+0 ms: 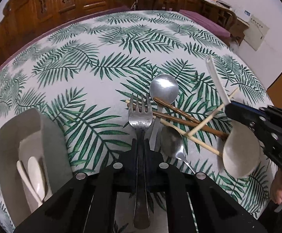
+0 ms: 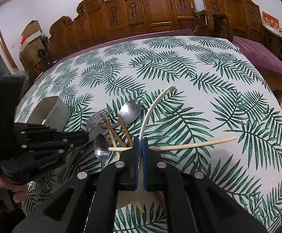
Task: Organize utensils
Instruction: 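Close the left tool on the steel fork in the pile, then lift the steel fork with the left tool and carry it over the tray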
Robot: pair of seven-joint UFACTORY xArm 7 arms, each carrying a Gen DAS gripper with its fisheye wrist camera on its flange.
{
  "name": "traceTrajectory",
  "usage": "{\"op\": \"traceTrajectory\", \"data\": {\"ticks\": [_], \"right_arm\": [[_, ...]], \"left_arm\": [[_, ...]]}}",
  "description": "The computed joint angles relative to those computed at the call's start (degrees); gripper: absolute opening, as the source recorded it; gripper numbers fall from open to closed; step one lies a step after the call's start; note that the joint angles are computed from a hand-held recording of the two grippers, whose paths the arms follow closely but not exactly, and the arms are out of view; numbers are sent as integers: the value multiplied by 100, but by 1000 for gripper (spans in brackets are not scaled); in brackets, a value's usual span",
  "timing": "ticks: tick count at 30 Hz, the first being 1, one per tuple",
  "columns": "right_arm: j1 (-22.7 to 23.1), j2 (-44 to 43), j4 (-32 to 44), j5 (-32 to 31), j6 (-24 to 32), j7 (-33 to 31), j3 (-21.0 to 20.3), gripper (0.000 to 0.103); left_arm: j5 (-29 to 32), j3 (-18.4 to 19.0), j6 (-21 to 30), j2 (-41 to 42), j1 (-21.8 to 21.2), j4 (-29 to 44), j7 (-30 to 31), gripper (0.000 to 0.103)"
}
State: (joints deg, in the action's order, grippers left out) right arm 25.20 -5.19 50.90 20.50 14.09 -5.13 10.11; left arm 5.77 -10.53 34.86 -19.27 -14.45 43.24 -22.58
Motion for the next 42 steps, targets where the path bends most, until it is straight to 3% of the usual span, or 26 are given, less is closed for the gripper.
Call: {"op": "traceTrajectory", "data": {"ticks": [11,18,23,33,36,38,42], "right_arm": [[39,3,81,-158,1,107,59,5],[59,-11,76,-240,-36,242,76,5],[25,-77,11,-126,-50,214,-17,5],[35,-155,-67,-38,-53,57,-59,5],[45,-158,-63,28,-53,0,-83,5],[51,-155,-61,55,-53,-28,-84,5],[67,-142,-39,97,-44,-85,-75,5]], "left_arm": [[-62,-41,16,-944,-53,-300,82,0],[-79,-65,129,-752,37,-147,92,0],[-509,97,85,-721,-245,-296,391,0],[-734,-7,-1,-249,-498,-313,659,25],[-566,-81,-64,-120,-430,-262,586,25],[-659,-20,-80,-67,-481,-216,628,8],[-613,-61,-192,-233,-464,-341,542,6]]}}
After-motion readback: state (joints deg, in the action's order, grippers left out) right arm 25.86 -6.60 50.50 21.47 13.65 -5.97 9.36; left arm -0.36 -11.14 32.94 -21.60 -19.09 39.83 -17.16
